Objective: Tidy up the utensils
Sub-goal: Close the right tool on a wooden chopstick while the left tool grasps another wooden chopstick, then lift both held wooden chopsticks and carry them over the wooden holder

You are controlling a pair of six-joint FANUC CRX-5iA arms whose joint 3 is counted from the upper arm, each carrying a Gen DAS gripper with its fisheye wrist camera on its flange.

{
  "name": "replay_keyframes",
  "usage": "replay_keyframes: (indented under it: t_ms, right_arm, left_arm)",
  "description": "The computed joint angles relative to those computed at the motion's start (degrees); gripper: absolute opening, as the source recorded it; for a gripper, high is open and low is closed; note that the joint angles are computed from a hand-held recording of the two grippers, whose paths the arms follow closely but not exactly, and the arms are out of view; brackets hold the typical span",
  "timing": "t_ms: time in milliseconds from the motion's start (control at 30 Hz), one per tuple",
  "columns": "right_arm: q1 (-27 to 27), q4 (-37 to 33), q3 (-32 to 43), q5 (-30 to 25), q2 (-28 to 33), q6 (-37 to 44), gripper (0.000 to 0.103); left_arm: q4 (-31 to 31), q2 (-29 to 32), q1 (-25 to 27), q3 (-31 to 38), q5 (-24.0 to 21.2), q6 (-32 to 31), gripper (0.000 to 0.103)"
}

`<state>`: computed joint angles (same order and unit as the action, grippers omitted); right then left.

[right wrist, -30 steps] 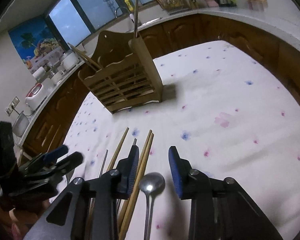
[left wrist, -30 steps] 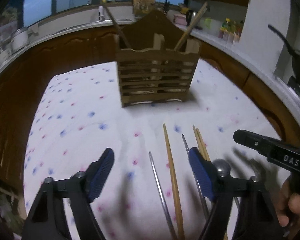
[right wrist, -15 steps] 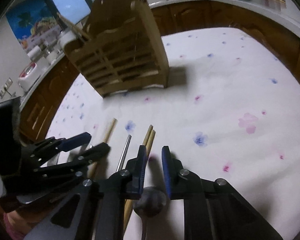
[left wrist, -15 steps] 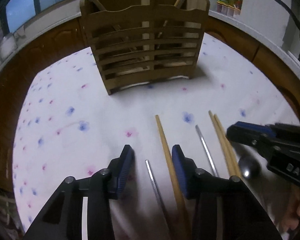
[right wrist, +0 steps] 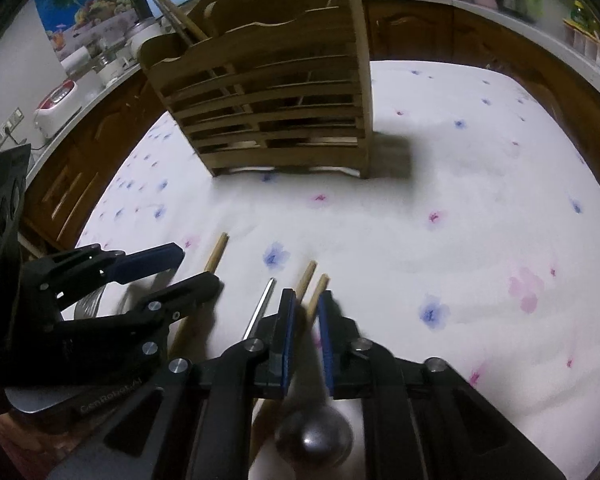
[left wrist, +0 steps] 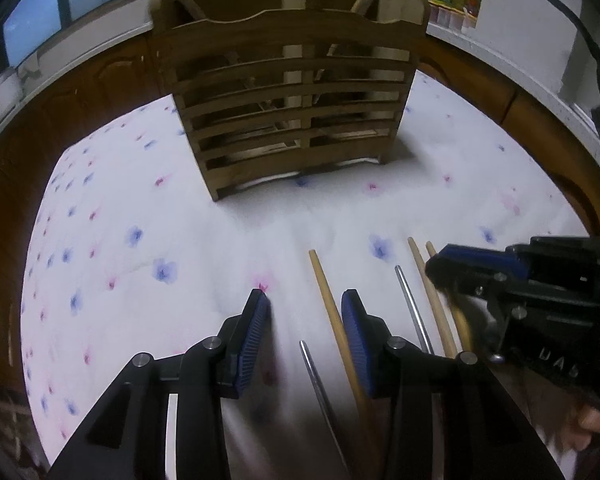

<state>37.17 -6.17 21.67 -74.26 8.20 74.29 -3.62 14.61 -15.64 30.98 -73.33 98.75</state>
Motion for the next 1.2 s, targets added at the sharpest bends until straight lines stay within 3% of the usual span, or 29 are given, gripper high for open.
replay_keyframes:
  t_ms: [100,167,333,500,700,1200]
  right_arm:
    - [-0.8,-0.9,1.1,-0.6,0.8,1.6,0.006]
    - [-0.3,-0.2,1.2,-0.8,1.1,2.1,0.005]
    - [1.5,3.5,-0.8,0.4,0.1,1.9,0.005]
    - [-1.4,-0.8,-2.4,2.5,-2.5,-0.8,0.004]
    - [-4.0,-5.0,-3.3,5.9,-7.0,-2.5,0.004]
    - [-1.1,-2.2,-4.6,13.7,-14.3,-5.7,0.004]
  left_arm:
    - [0.1,0.6,-0.2,0.7,0.2,-1.3,0.024]
    - [0.9,0.6,0.0,0.5,0.5,-2.1,0.009]
    - [0.1,-0.6,-0.3,-0.7,1.3,-1.5,0.005]
    - [1.9,-4.0,0.6,-3.7,3.7,-0.4,0.003]
    - [7.3,-10.2,2.7,-9.8,8.3,-0.3,0.003]
    - [14.4,-28.3,7.0,-23.3,16.5,0.5,0.003]
